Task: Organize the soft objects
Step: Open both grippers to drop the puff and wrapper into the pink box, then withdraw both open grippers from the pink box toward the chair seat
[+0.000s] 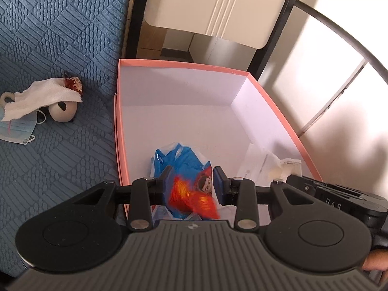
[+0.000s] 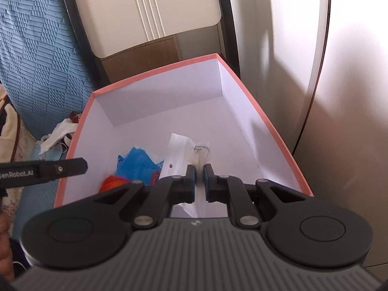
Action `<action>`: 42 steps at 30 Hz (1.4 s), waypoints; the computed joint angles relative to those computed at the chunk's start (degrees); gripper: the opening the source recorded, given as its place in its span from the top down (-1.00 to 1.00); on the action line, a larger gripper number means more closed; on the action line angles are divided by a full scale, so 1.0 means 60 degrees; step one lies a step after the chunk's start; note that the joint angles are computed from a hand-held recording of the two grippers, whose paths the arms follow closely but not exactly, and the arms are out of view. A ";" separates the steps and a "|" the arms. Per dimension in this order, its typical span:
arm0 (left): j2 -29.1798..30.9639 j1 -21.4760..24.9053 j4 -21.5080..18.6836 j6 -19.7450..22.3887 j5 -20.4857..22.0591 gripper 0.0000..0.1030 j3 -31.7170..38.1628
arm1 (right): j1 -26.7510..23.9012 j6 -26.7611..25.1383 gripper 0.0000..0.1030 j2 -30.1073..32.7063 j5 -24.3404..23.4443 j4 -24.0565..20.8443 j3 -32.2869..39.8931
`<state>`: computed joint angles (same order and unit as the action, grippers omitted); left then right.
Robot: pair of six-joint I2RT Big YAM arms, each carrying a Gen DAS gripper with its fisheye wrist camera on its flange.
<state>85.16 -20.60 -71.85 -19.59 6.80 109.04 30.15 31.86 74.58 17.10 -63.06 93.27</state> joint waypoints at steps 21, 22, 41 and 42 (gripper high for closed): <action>-0.0502 0.0168 0.0337 0.0026 -0.0382 -0.03 0.0322 | 0.0541 -0.0595 0.35 0.0207 0.0594 0.0154 0.0919; -0.0564 0.0203 0.0358 0.0042 -0.0407 -0.03 0.0328 | 0.0600 -0.0615 0.35 0.0234 0.0618 0.0188 0.0983; -0.1563 0.1327 0.0680 0.0199 -0.0398 -0.03 -0.0133 | 0.1742 -0.1105 0.34 0.1101 0.0886 0.0455 0.2231; -0.1607 0.1404 0.0700 0.0224 -0.0380 -0.03 -0.0171 | 0.1790 -0.1114 0.34 0.1171 0.0880 0.0445 0.2315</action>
<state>75.52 -12.18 -67.65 -18.25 4.53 108.01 40.89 25.17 81.61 22.38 -60.38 107.16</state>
